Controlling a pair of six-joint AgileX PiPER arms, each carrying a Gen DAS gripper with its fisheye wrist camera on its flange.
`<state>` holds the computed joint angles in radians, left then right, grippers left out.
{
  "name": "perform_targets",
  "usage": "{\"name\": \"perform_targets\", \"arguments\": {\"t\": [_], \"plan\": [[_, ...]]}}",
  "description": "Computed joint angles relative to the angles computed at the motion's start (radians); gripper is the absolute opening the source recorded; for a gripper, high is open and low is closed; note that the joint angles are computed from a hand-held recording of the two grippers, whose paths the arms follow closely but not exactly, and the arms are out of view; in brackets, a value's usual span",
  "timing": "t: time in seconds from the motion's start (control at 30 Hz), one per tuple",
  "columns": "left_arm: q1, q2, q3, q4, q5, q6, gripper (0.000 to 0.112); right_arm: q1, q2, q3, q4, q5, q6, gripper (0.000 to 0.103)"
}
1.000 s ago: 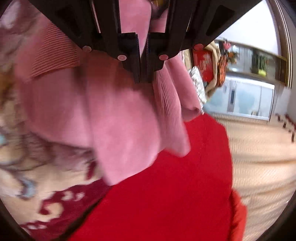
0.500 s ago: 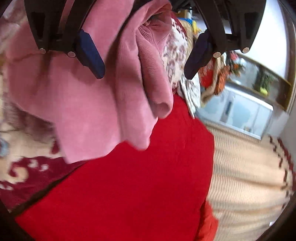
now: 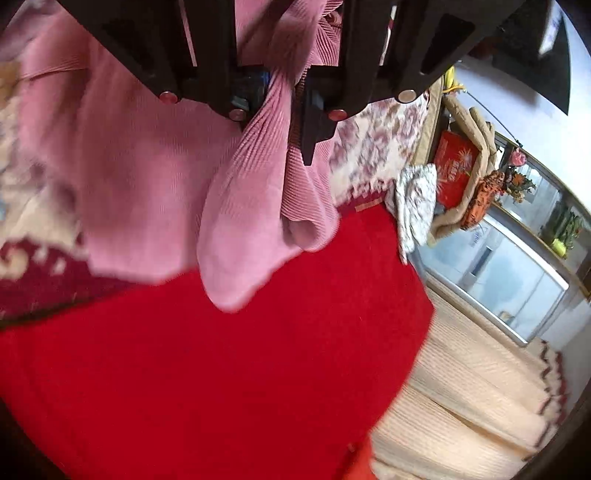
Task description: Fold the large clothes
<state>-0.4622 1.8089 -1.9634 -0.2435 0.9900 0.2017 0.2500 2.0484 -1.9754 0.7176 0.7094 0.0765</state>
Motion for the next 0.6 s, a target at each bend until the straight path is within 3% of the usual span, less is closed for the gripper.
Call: {"name": "perform_targets", "arguments": {"t": [0.13, 0.37, 0.43, 0.53, 0.6], "plan": [[-0.064, 0.125, -0.202, -0.005, 0.103, -0.024, 0.017, -0.083, -0.044, 0.101, 0.115, 0.005, -0.078, 0.013], [-0.109, 0.219, -0.136, 0.019, 0.028, -0.009, 0.017, -0.164, 0.065, 0.053, 0.087, 0.176, -0.049, 0.013], [-0.092, 0.171, -0.075, -0.016, -0.004, 0.046, 0.028, -0.185, 0.090, 0.067, 0.188, 0.190, -0.104, 0.013], [-0.002, 0.073, -0.012, -0.210, 0.069, 0.167, 0.044, -0.167, 0.087, 0.049, 0.122, 0.180, -0.088, 0.013], [0.034, -0.026, 0.093, -0.223, 0.019, 0.211, 0.052, -0.162, 0.082, 0.058, 0.110, 0.168, -0.089, 0.014]]}}
